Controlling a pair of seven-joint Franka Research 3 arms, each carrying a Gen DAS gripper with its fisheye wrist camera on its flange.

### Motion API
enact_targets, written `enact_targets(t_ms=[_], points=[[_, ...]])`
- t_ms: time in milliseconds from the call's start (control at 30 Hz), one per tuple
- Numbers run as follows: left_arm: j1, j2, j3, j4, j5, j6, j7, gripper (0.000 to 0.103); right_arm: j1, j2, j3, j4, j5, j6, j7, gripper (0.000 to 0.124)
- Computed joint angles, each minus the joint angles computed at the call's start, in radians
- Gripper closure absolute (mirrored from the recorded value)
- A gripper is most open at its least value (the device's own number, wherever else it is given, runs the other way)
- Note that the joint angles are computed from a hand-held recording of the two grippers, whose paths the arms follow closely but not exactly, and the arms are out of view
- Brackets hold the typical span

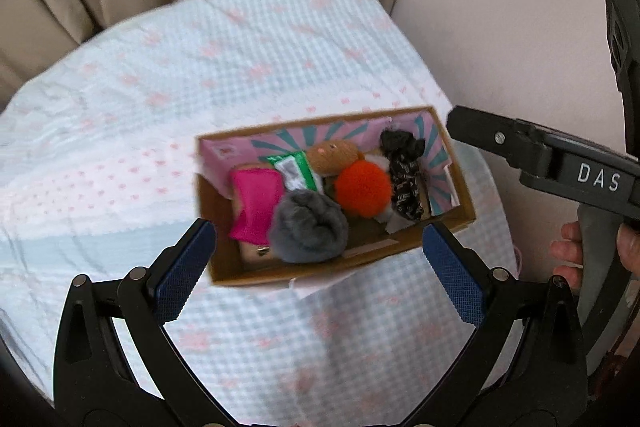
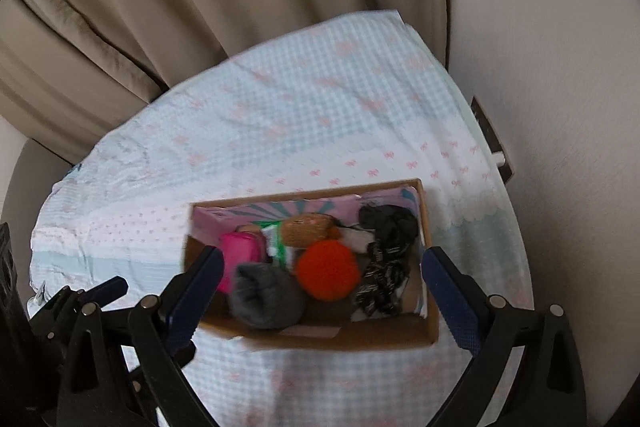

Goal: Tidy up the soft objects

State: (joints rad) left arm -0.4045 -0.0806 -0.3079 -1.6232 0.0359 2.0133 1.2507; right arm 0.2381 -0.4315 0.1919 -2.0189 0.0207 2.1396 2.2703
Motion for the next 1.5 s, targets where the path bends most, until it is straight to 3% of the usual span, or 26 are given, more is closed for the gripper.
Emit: enact_targets(t_ms=[367, 600, 833, 1200, 1500], points=[[0.07, -0.325, 0.076, -0.06, 0.025, -0.035, 0.03, 0.0, 0.048, 0.088, 0.17, 0.4, -0.216, -0.202, 0.157, 0.025], [0.131, -0.512, 0.135, -0.132, 0.063, 0.017, 0.089, 0.0, 0.125, 0.219, 0.322, 0.66, -0.506, -0.32, 0.267, 0.025], [0.163, -0.624, 0.165, -0.191, 0.088, 0.077, 0.135, 0.0, 0.241, 0.336, 0.433, 0.803, -0.794, -0.46, 0.371, 0.025], [0.161, -0.71, 0.2, -0.257, 0.052, 0.135, 0.147, 0.0, 0.423, 0.419, 0.401, 0.895, -0.963, -0.608, 0.443, 0.025], [0.158, -0.707, 0.204, -0.268, 0.039, 0.155, 0.154, 0.0, 0.543, 0.447, 0.307, 0.926, -1.002, -0.638, 0.445, 0.025]])
